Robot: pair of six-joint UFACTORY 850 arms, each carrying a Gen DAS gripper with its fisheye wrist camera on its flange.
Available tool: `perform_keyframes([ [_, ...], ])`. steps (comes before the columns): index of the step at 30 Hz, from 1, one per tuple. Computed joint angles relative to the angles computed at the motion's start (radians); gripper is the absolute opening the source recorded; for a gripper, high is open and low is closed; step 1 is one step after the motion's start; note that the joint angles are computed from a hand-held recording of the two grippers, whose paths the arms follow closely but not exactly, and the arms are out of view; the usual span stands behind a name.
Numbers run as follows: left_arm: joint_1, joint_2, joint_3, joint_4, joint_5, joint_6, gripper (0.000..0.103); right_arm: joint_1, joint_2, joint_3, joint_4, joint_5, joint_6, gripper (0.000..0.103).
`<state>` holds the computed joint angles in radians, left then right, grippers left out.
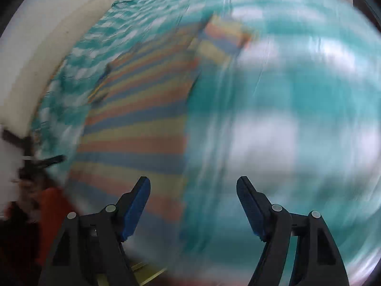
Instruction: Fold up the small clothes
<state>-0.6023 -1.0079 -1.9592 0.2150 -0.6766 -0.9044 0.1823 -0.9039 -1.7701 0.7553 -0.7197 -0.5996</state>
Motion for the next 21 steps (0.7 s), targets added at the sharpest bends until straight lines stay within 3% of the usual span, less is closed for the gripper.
perform_keyframes([
  [2, -0.034, -0.068, -0.106, 0.082, -0.106, -0.024, 0.066, 0.020, 0.027, 0.075, 0.031, 0.019, -0.036, 0.056],
  [3, -0.042, -0.093, -0.145, 0.103, -0.143, -0.031, 0.066, 0.024, 0.033, 0.099, 0.060, 0.032, -0.052, 0.042],
  [5, -0.044, -0.101, -0.144, 0.079, -0.126, -0.029, 0.061, 0.022, 0.027, 0.109, 0.108, 0.037, -0.057, 0.019],
  [6, -0.036, -0.090, -0.114, 0.028, -0.080, -0.020, 0.017, 0.018, 0.022, 0.107, 0.120, 0.023, -0.051, 0.006],
  [7, -0.025, -0.073, -0.079, -0.042, -0.032, 0.018, 0.002, 0.012, 0.019, 0.103, 0.131, 0.003, -0.047, 0.006],
  [9, -0.020, -0.009, 0.014, -0.057, 0.059, 0.000, 0.001, 0.008, 0.051, 0.130, 0.144, -0.014, -0.080, 0.006],
  [12, -0.020, 0.054, 0.097, -0.027, 0.117, -0.026, 0.000, 0.004, 0.101, 0.172, 0.173, -0.030, -0.125, 0.006],
  [18, -0.054, -0.050, -0.047, 0.078, -0.091, -0.001, 0.000, 0.015, 0.044, 0.158, 0.090, -0.014, -0.018, 0.006],
  [21, -0.063, -0.099, -0.135, 0.116, -0.175, 0.005, 0.008, 0.018, 0.048, 0.153, 0.086, 0.001, -0.026, 0.006],
])
